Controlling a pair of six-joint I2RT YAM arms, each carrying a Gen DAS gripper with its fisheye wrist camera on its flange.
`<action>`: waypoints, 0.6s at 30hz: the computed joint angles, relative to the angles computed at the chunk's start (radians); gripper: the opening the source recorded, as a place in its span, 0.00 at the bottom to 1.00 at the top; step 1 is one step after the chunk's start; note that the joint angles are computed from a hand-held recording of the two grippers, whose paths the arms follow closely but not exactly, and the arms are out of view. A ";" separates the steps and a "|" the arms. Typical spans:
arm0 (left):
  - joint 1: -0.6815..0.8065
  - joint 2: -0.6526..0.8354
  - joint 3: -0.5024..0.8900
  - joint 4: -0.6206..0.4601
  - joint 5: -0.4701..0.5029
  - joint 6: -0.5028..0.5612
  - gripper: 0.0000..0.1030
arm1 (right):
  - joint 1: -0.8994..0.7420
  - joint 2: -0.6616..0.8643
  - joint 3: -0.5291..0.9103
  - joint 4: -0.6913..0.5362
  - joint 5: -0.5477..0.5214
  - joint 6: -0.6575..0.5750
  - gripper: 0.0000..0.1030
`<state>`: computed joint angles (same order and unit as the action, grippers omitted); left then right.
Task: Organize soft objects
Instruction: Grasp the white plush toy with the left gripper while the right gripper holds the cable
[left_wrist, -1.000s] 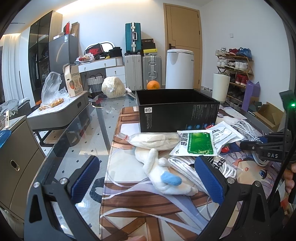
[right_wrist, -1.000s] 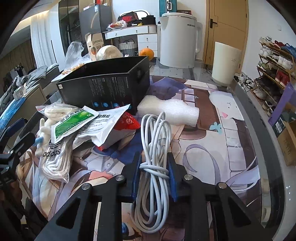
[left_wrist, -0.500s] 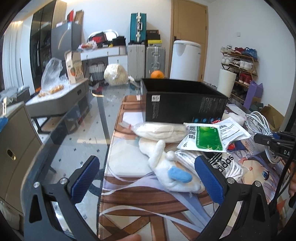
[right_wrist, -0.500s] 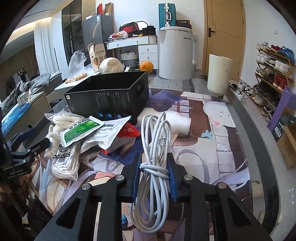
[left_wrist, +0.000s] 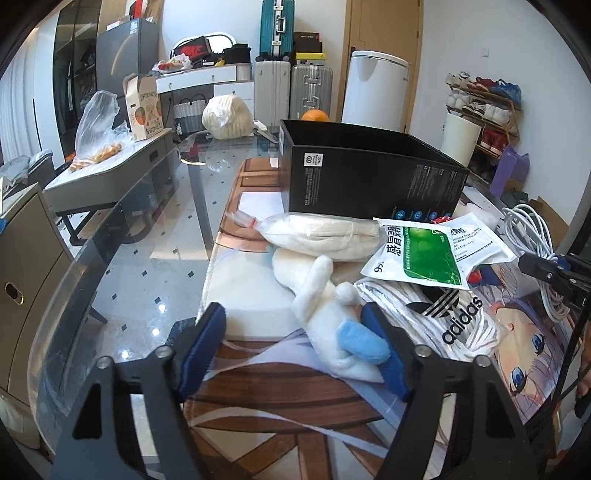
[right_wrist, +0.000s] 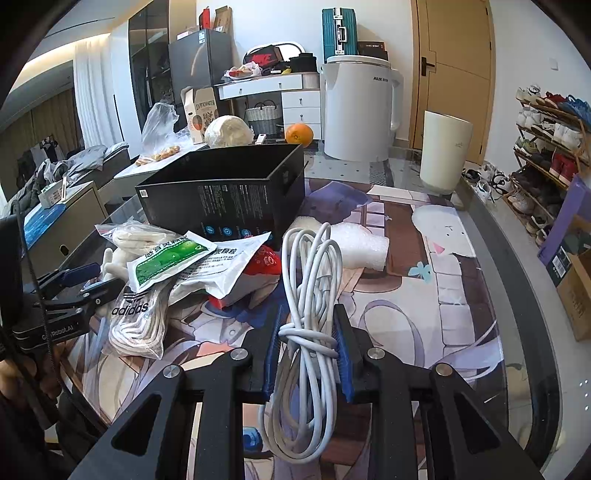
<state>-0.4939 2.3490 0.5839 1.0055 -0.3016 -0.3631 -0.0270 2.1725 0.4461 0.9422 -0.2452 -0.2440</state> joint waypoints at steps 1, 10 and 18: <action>-0.001 -0.001 -0.001 0.001 0.003 0.004 0.63 | 0.003 -0.001 0.000 -0.002 0.001 0.000 0.25; -0.014 -0.009 -0.027 0.050 0.054 0.054 0.26 | 0.024 -0.006 -0.007 0.003 0.007 -0.007 0.25; -0.005 -0.030 -0.102 0.154 0.058 0.053 0.24 | 0.030 -0.028 -0.043 0.053 -0.008 -0.005 0.25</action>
<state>-0.4990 2.3190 0.4821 1.1599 -0.2439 -0.3104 0.0028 2.1447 0.4027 0.9950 -0.2530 -0.2488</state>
